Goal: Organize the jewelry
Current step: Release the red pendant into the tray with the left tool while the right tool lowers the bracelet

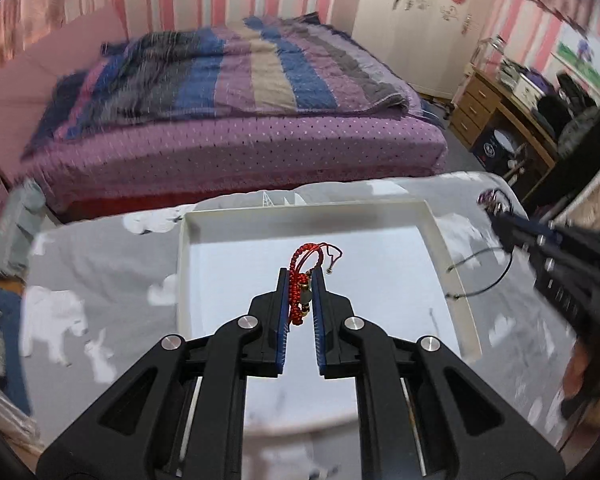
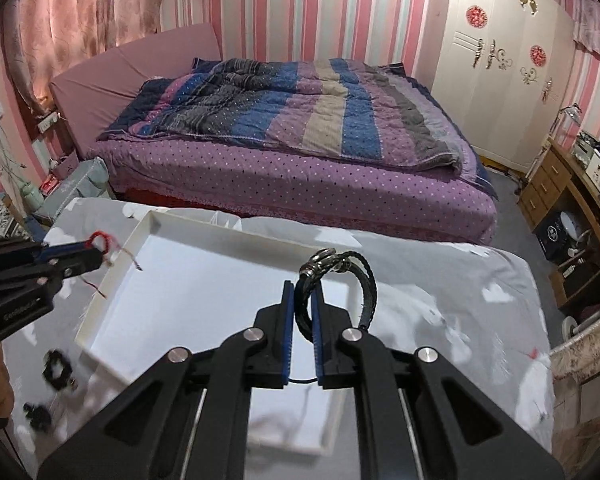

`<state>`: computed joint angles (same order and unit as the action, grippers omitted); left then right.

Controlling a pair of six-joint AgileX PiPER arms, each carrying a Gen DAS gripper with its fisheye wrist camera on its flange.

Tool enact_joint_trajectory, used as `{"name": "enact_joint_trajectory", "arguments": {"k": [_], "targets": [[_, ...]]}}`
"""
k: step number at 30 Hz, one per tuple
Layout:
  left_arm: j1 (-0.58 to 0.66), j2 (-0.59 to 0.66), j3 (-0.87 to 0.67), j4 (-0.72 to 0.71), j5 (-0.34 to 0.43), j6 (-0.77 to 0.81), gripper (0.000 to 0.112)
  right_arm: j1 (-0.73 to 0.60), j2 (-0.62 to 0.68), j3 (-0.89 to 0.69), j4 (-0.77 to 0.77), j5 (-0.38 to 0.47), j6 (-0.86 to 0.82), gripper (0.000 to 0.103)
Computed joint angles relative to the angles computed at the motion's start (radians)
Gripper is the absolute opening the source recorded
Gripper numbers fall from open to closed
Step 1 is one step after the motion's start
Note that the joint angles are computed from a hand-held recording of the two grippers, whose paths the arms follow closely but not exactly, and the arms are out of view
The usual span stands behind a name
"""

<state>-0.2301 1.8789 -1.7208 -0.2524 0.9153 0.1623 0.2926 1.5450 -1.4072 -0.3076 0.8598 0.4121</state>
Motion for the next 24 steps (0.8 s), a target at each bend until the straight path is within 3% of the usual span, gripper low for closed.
{"name": "enact_joint_trajectory", "arguments": {"k": [6, 10, 20, 24], "targets": [[-0.026, 0.286, -0.241, 0.091, 0.042, -0.101, 0.009, -0.036, 0.228, -0.084, 0.004, -0.1, -0.006, 0.008], [-0.046, 0.413, -0.371, 0.135, 0.085, -0.154, 0.009, -0.06, 0.359, -0.155, 0.054, -0.093, -0.048, 0.008], [-0.08, 0.499, -0.433, 0.201, 0.09, -0.195, 0.012, -0.074, 0.507, -0.216, 0.09, -0.083, -0.069, 0.009], [-0.085, 0.474, -0.393, 0.219, 0.071, -0.211, 0.04, -0.098, 0.506, -0.214, 0.152, -0.084, -0.105, 0.01]]}}
